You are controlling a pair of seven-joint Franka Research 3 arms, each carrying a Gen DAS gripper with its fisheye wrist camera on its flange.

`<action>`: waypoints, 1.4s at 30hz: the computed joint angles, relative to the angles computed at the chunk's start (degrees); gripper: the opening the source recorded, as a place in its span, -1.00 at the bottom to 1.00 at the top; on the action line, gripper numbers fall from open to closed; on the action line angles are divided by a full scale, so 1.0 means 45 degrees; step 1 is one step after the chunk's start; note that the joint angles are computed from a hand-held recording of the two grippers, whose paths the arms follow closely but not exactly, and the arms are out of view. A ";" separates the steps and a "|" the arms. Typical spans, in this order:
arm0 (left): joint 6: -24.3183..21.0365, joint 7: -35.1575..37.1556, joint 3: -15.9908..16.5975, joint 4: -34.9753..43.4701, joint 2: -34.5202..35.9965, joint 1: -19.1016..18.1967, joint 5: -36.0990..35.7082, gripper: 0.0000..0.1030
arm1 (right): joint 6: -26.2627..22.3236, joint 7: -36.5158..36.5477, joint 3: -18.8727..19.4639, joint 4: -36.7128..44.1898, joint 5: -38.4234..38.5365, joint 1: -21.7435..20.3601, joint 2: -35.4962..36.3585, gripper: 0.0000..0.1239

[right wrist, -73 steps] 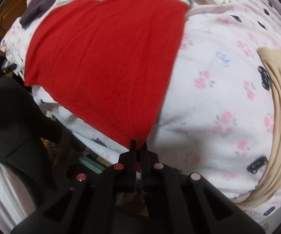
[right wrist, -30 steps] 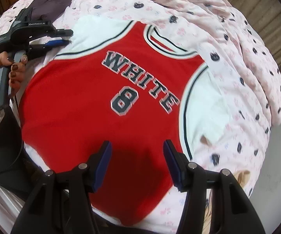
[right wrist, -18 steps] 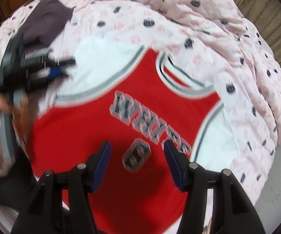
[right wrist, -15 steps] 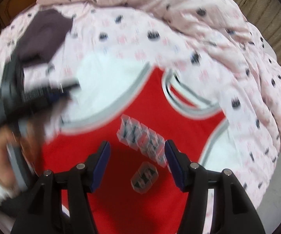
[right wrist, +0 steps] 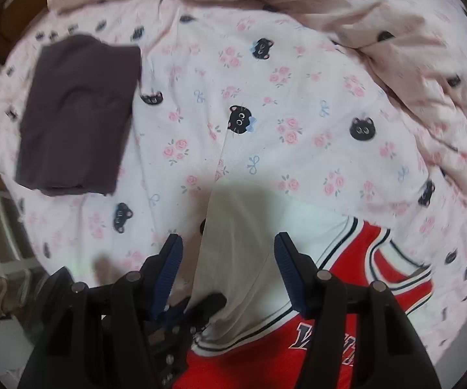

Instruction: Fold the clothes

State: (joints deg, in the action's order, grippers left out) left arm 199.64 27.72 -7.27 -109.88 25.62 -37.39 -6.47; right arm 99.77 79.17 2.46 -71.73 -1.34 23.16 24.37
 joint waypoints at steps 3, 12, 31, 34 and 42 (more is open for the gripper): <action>0.0066 -0.0119 -0.0080 0.0014 0.0064 0.0103 0.0011 -0.93 | -0.1397 -0.0170 -0.0088 0.1594 -0.0936 0.0562 0.1201 0.06; 0.0555 -0.0367 -0.0625 0.0335 0.0392 0.0615 0.0561 -0.94 | -0.2418 -0.0473 -0.0621 0.2854 -0.2638 0.1741 0.2629 -0.08; -0.0328 -0.0440 -0.1101 0.1374 0.0840 0.1147 0.2069 -0.93 | -0.0081 -0.0060 -0.0441 -0.0329 -0.2258 0.0882 0.0607 -0.87; -0.0969 -0.0322 -0.1197 0.1618 0.0814 0.1241 0.2618 -0.93 | 0.0765 0.0116 -0.0356 -0.1408 -0.1591 0.0331 -0.0292 -0.88; -0.1903 -0.0067 -0.2678 0.2031 0.1025 0.2542 0.4140 -0.93 | 0.2893 0.0022 -0.0259 -0.4366 0.0737 -0.1361 -0.2745 -0.88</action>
State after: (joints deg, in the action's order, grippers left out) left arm 191.08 27.41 -19.32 -100.74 30.23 -25.95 12.16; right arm 112.78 79.27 1.29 -91.37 1.98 17.03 12.02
